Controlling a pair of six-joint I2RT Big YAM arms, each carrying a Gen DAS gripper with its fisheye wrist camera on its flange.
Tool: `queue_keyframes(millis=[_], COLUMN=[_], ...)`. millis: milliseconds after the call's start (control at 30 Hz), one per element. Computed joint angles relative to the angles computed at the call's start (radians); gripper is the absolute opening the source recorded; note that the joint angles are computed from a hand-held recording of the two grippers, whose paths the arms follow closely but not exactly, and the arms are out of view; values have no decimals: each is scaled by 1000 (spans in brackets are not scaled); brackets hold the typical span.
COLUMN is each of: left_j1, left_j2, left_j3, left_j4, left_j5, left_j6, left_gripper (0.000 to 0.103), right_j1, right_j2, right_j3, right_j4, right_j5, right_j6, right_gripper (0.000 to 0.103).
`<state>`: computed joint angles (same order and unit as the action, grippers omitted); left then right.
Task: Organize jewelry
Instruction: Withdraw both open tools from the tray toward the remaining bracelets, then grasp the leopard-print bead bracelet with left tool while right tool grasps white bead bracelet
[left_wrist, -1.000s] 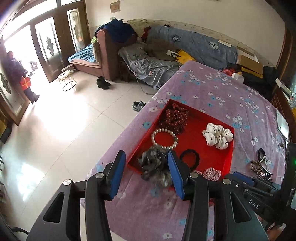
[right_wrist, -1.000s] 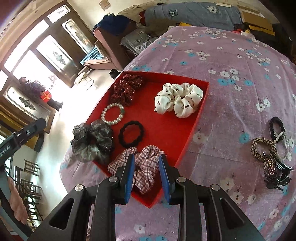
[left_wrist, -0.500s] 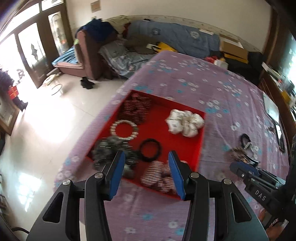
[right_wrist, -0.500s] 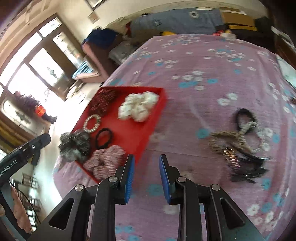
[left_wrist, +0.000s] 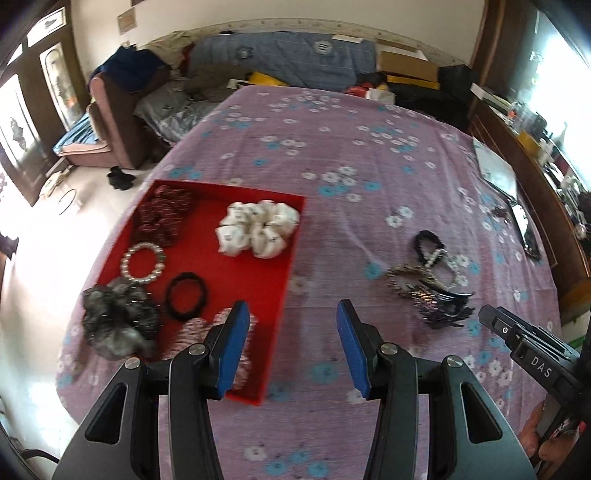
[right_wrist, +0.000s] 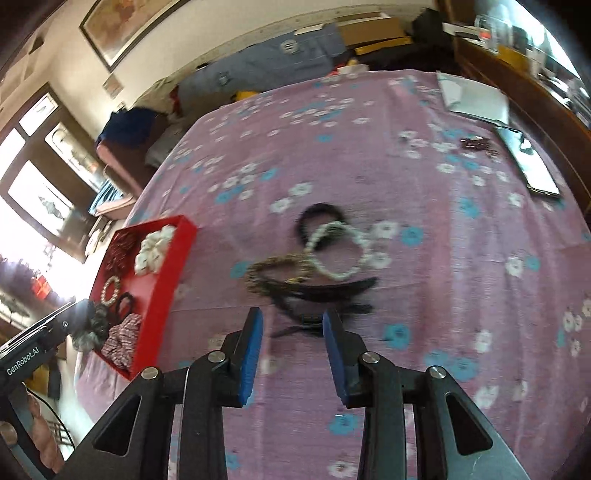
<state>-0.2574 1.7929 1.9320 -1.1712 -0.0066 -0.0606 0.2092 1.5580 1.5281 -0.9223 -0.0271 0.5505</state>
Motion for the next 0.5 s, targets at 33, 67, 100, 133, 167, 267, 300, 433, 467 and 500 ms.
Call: queue_keyframes(millis=[33,67,100,133,167,267,300,433,467,500], left_j1=[-5,-10,-15,-21,-25,-31,-34,-43,-46,-51], left_j2=[4,7,10,16,20,28,35,85,96,112], left_j3=[2,4,6,11,15,15,13,47,54,66], left_j4=[0,-1,-2,-5,-5,14,22,-10,-15,-21], left_j5=[4,7,12,18,19,15,18,66,82,102], left_j6=[0,1,1,3,6,17,20,28,31,38], left_gripper=[48,48,48,48,48,50,52,53,52,52], right_j1=[-8,-15,-21,-30,-40,-64,-73,-105,-113,-119], right_j2=[-12,-21,-28,-38,-47,-74,-83,-96,-96,-95], right_j3=[-13,-22,-29,-39,-47,-71,-81,-115,-121,-126], right_j4=[4,5,6,6,7,4,5,-16,-19,-20], right_j5=[6,10,13,15,17,30,33,34,25,18], right_j6=[0,-1,-1,-2,-3,-6,-7,-18,-14,-11], right_gripper=[36,36,36,36,36,36,37,37,37,37])
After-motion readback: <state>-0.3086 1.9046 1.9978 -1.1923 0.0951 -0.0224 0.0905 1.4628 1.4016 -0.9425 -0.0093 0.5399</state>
